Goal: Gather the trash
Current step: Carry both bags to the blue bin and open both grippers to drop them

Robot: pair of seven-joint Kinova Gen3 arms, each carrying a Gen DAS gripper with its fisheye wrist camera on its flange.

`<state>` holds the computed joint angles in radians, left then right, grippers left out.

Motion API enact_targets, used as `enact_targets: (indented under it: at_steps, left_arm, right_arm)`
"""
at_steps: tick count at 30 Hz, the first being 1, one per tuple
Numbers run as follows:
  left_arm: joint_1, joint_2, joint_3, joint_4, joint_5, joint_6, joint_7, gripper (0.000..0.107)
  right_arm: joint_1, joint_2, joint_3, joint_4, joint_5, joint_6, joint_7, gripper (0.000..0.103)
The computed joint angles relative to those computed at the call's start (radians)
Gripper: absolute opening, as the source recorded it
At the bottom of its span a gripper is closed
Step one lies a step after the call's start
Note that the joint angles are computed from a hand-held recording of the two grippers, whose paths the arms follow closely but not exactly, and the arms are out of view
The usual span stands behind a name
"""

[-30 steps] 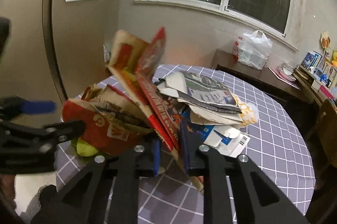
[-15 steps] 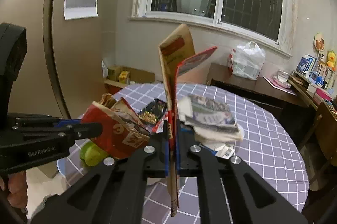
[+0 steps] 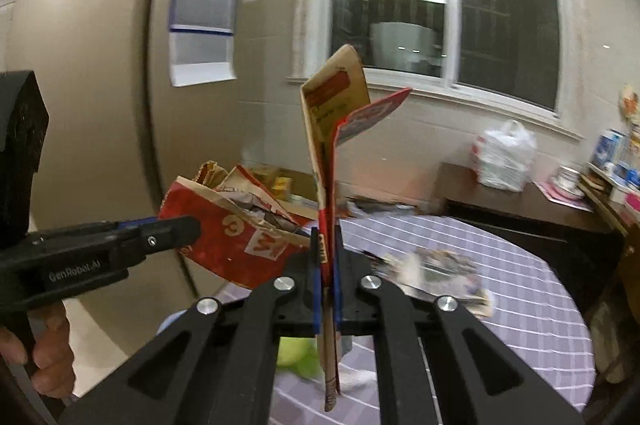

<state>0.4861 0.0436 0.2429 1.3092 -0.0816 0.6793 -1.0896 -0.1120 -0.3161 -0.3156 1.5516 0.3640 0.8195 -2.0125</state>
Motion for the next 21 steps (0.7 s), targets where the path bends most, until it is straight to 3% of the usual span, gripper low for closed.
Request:
enact_targets:
  at_steps: [5,8,10,16,21]
  left_arm:
    - [-0.050,-0.098,-0.065,0.108,-0.056,0.011,0.065,0.011]
    - [-0.157,-0.134,-0.031,0.160,-0.129,0.049,0.124,0.011]
    - [-0.200,-0.143,-0.045,0.202,-0.162,0.074,0.146,0.011]
    - [-0.307,-0.091,-0.110,0.295,-0.130,0.109,0.147,0.011]
    - [-0.335,0.016,-0.148,0.314,-0.173,0.136,0.189,0.011]
  right_arm:
    - [-0.084,0.130,-0.069,-0.095,0.002,-0.021,-0.019,0.005]
    - [-0.157,0.234,-0.087,-0.153,0.006,-0.027,-0.026,0.005]
    - [-0.203,0.303,-0.089,-0.191,0.002,-0.021,-0.023,0.005]
    - [-0.323,0.533,-0.061,-0.296,-0.034,0.006,0.024,0.005]
    - [-0.381,0.707,-0.014,-0.406,-0.086,0.043,0.079,0.005]
